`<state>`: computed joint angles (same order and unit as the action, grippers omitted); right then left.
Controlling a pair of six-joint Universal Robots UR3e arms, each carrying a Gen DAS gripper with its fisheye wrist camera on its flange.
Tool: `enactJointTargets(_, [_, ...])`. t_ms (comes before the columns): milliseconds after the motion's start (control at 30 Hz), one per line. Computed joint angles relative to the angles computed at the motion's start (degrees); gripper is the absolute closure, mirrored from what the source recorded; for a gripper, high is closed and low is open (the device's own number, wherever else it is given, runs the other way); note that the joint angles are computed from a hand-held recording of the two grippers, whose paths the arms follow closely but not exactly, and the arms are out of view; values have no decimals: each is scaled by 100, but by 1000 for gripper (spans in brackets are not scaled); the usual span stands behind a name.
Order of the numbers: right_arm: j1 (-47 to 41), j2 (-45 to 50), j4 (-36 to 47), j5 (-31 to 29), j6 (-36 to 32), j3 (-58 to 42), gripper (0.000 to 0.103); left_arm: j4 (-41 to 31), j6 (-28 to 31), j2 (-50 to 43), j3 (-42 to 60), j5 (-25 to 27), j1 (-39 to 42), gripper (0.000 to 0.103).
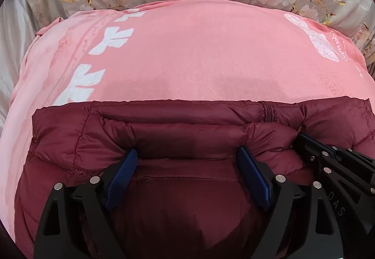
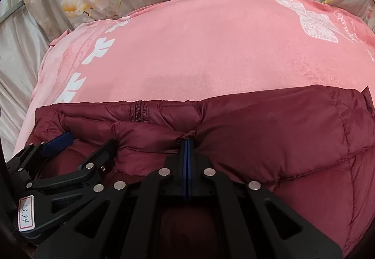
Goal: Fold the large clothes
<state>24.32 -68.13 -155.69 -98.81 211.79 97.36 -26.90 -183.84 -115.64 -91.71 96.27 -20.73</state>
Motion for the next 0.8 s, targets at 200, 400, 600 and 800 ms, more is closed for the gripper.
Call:
enactJointTargets(200, [-9,30,-296,-32,8,143,103,231,-41,-121,-23,85,-38,15])
enactJointTargets(400, [-29,49,-396,8,50,166,103,320,-43,-171,-25,166,-68,15])
enactJointTargets(600, [-30,66,-441,13,83,174,103,350,-50,-206,-13,199,-80,15])
enactJointTargets(800, [-105,24,-596,146,147,294,103,342,-26,-219,6,215,-67,14])
